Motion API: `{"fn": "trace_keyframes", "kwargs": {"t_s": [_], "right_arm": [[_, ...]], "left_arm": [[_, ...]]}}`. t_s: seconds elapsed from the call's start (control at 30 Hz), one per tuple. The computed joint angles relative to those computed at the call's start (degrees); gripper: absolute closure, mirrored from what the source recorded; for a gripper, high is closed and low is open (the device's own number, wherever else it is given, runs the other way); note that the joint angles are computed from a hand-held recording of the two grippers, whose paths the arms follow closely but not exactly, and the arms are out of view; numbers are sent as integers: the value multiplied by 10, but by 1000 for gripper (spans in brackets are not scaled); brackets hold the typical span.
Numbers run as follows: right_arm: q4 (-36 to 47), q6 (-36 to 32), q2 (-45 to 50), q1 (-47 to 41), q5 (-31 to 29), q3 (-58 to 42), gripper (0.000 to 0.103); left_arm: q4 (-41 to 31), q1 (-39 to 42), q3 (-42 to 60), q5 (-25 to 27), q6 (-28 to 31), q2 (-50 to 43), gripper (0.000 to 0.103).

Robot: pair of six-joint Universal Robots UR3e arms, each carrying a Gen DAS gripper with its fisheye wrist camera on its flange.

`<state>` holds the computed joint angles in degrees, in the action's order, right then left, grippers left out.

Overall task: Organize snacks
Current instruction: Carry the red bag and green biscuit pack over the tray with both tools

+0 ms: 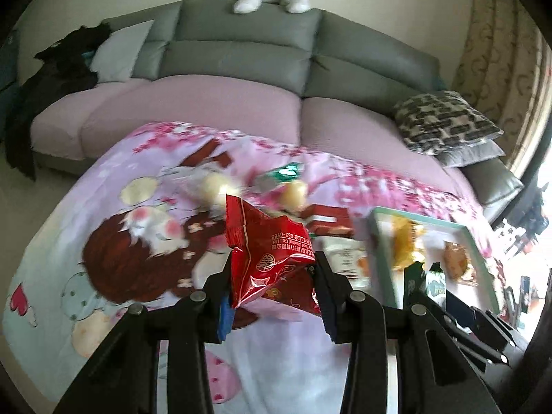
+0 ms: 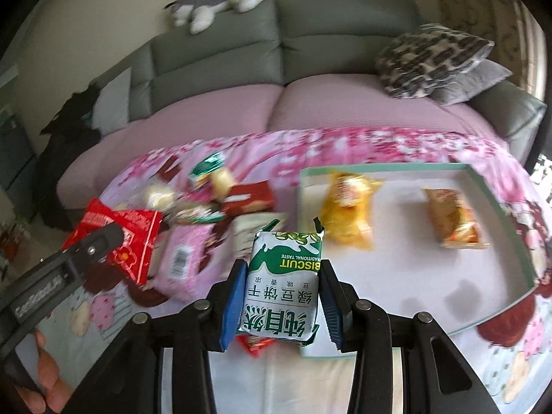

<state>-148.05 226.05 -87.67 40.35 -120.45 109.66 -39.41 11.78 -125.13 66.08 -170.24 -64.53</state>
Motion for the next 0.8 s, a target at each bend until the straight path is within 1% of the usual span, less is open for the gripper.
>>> {"fn": "trace_keyframes", "kwargs": {"t_s": [0.2, 0.3, 0.4, 0.57, 0.7, 0.8], "right_arm": [[44, 20, -89, -42, -36, 66, 59], [78, 27, -138, -65, -62, 95, 59], [96, 30, -184, -94, -68, 124, 59], [103, 3, -270, -179, -39, 188, 59], [113, -19, -317, -242, -20, 229, 59], [104, -46, -347, -300, 12, 261, 59]], "left_arm": [[38, -94, 47, 4, -30, -58, 61], [59, -148, 78, 20, -43, -97, 61], [77, -200, 110, 31, -53, -137, 61], [96, -271, 163, 48, -64, -204, 61], [109, -324, 208, 62, -73, -268, 61], [116, -357, 240, 76, -82, -316, 61]]}}
